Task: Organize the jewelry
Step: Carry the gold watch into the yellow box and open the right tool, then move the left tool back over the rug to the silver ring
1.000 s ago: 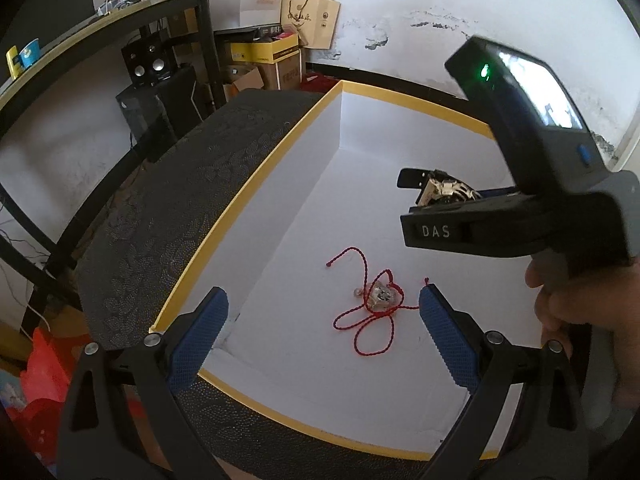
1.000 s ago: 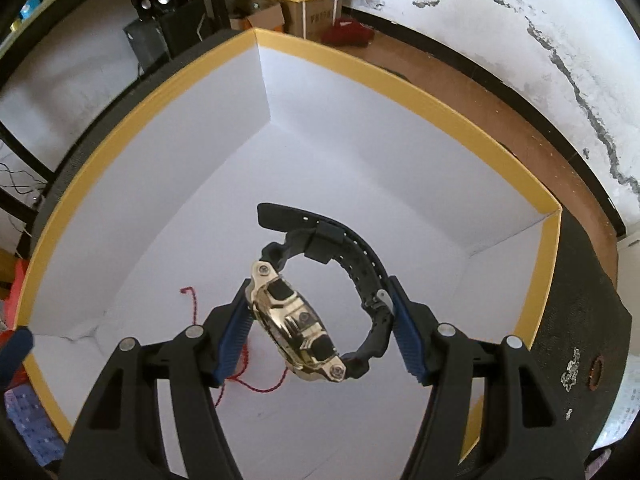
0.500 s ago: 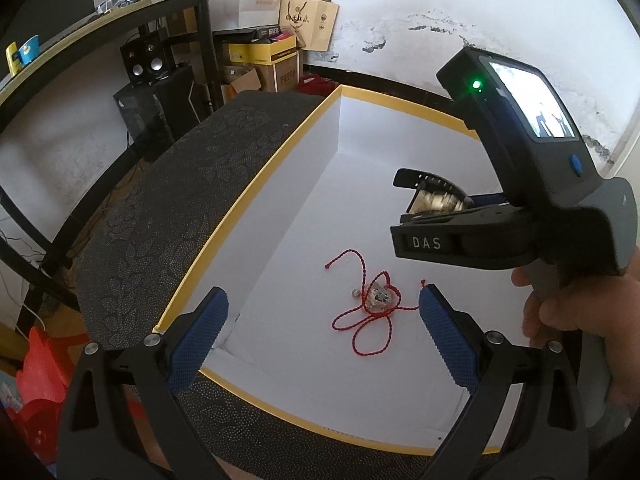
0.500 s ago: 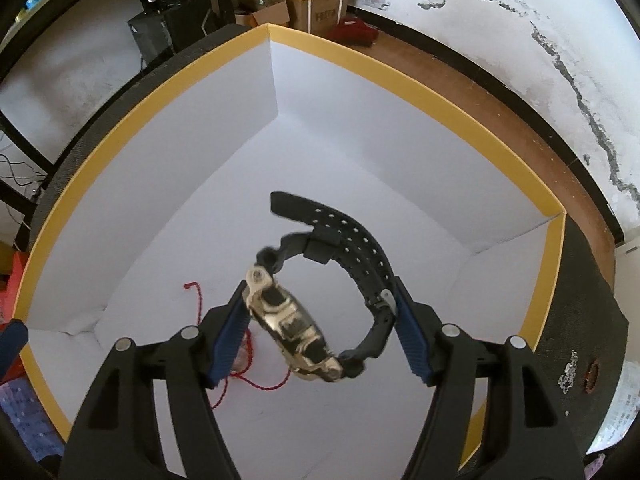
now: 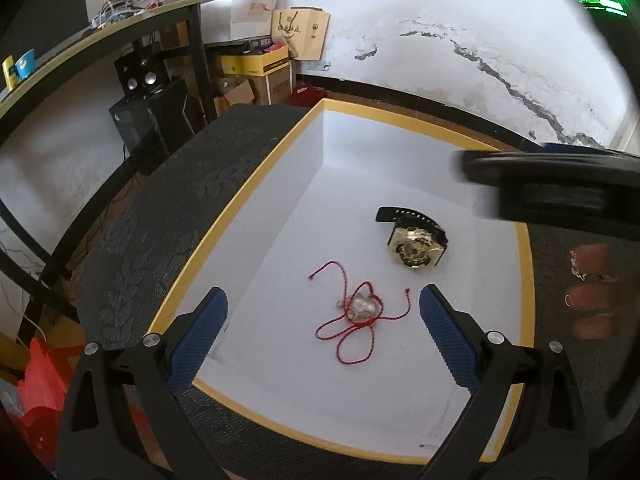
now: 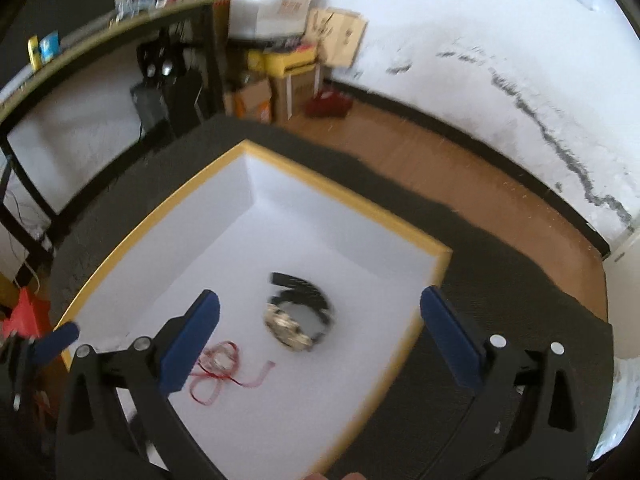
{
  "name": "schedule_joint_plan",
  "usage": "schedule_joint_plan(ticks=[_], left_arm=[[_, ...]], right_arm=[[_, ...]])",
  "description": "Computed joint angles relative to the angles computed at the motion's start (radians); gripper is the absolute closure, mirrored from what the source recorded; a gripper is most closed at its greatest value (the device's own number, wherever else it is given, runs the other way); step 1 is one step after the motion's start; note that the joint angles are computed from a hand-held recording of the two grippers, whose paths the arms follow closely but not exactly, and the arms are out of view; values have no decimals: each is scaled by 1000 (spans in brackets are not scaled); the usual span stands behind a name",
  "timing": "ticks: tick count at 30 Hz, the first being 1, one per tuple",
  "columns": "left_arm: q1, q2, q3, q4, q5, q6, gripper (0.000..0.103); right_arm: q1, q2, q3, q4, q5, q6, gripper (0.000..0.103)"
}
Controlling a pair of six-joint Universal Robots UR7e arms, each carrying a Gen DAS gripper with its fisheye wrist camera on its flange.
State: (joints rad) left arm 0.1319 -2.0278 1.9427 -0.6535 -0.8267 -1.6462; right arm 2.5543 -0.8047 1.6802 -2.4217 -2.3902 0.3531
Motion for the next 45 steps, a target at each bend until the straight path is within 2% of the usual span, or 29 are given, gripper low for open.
schedule_joint_plan(ticks=[4, 6, 9, 13, 17, 20, 23, 25, 30, 36, 45], left_arm=[[-15, 26, 8, -31, 17, 27, 7], [-23, 49, 19, -70, 28, 55, 7], [-43, 88, 44, -177, 32, 116, 7], [-78, 162, 96, -374, 23, 230, 7], [-92, 263, 147, -597, -5, 372, 7], [-93, 353, 174, -763, -32, 471, 7], [-94, 427, 192, -883, -59, 521, 7], [-87, 474, 196, -960, -77, 548, 7], [-82, 552, 195, -1028, -86, 562, 7], [-65, 601, 197, -1060, -87, 559, 7], [-5, 711, 229, -1164, -70, 561, 7]], right_arm=[[33, -196, 191, -58, -96, 68, 6], [42, -296, 280, -19, -157, 139, 6], [57, -492, 423, 173, -269, 369, 6], [40, -678, 514, 431, -297, 620, 6], [25, -814, 560, 576, -274, 743, 6], [28, -883, 576, 650, -284, 782, 6], [25, -953, 597, 750, -295, 832, 6], [5, -986, 612, 754, -274, 825, 6], [2, -1053, 635, 784, -256, 810, 6], [6, -1075, 631, 800, -249, 805, 6], [-19, -1103, 651, 750, -250, 747, 6]])
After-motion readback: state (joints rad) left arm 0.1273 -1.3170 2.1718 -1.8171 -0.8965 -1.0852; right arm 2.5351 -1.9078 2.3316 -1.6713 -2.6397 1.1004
